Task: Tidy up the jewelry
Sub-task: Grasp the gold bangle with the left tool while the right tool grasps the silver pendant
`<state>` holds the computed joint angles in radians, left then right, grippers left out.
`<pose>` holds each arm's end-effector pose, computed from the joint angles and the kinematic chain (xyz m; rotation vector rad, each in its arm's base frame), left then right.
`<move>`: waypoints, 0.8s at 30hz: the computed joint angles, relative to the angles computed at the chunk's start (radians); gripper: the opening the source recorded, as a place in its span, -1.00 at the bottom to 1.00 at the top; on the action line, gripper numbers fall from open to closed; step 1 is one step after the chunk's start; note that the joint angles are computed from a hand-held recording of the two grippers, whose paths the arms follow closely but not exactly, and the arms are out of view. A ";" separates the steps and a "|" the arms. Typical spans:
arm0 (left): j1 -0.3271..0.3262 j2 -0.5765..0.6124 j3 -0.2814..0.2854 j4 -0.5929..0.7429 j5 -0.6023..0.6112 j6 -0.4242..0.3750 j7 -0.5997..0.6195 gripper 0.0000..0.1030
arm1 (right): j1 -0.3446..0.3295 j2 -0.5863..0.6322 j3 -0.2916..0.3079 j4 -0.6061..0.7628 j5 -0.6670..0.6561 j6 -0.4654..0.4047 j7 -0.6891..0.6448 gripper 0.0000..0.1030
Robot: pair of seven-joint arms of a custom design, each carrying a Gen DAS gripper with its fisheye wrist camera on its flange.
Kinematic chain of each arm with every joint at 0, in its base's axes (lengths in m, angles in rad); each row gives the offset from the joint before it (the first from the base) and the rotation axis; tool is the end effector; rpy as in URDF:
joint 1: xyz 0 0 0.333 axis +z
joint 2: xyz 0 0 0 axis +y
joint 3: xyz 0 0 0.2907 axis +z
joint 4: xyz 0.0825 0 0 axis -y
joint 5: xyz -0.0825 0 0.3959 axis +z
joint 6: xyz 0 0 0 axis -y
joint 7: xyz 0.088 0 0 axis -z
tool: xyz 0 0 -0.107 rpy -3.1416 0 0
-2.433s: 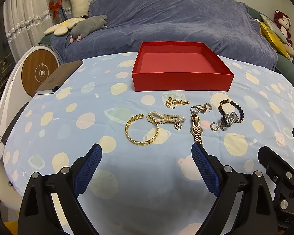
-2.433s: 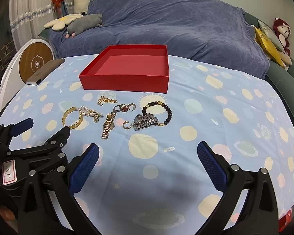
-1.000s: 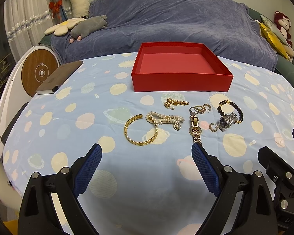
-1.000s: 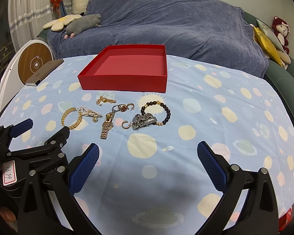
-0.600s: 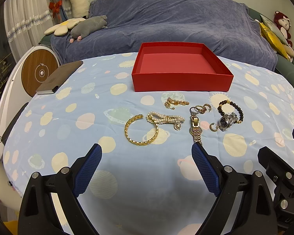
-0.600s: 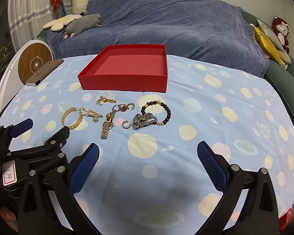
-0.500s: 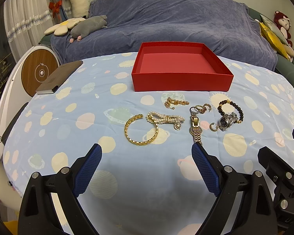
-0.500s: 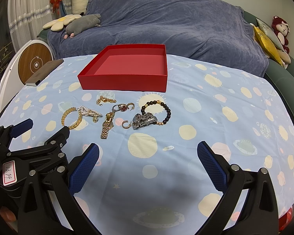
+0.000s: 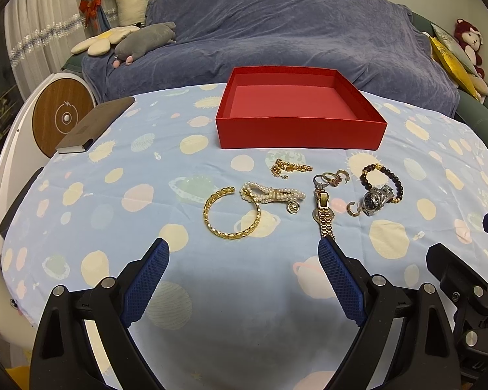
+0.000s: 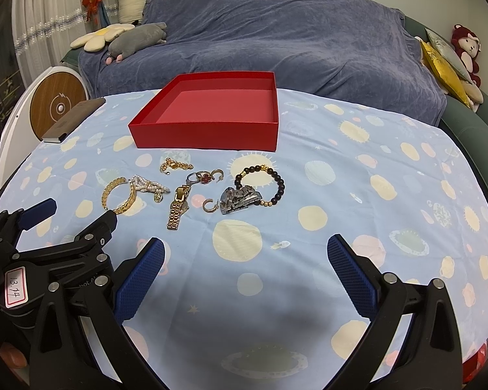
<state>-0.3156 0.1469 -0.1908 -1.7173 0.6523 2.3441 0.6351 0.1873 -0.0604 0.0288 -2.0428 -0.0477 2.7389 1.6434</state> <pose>0.5803 -0.3038 0.5230 -1.8569 1.6976 -0.5661 0.5837 0.1304 0.5279 -1.9082 1.5914 -0.6281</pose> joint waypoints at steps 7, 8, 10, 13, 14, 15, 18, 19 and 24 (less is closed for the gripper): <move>0.030 -0.014 0.011 -0.038 -0.046 0.041 0.005 0.78 | 0.000 0.020 -0.005 0.016 0.056 -0.025 -0.029 0.90; 0.035 -0.013 0.012 -0.040 -0.054 0.037 0.009 0.78 | -0.001 0.021 -0.005 0.014 0.051 -0.024 -0.025 0.90; 0.043 -0.013 0.014 -0.051 -0.064 0.044 0.014 0.78 | -0.002 0.047 -0.006 0.042 0.057 -0.037 -0.029 0.90; 0.054 -0.008 0.018 -0.060 -0.071 0.057 0.018 0.78 | -0.003 0.063 -0.006 0.055 0.067 -0.045 -0.033 0.90; 0.055 -0.005 0.019 -0.061 -0.069 0.067 0.016 0.78 | -0.002 0.067 -0.005 0.058 0.070 -0.046 -0.036 0.90; 0.056 0.002 0.021 -0.058 -0.062 0.075 0.016 0.78 | -0.002 0.071 -0.005 0.060 0.066 -0.044 -0.034 0.90; 0.051 0.035 0.026 -0.031 -0.042 0.085 0.028 0.78 | 0.000 0.090 -0.004 0.077 0.062 -0.052 -0.035 0.90; 0.047 0.049 0.028 -0.017 -0.038 0.079 0.032 0.78 | 0.001 0.097 -0.004 0.082 0.055 -0.053 -0.030 0.90; 0.031 0.113 0.045 0.048 -0.046 0.055 0.048 0.77 | -0.002 0.129 -0.008 0.113 0.054 -0.064 -0.019 0.90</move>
<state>-0.2847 0.2600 -0.1459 -1.6692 0.6065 2.3992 0.6829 0.1857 0.0688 0.0211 -1.9300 0.0059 2.6747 1.6241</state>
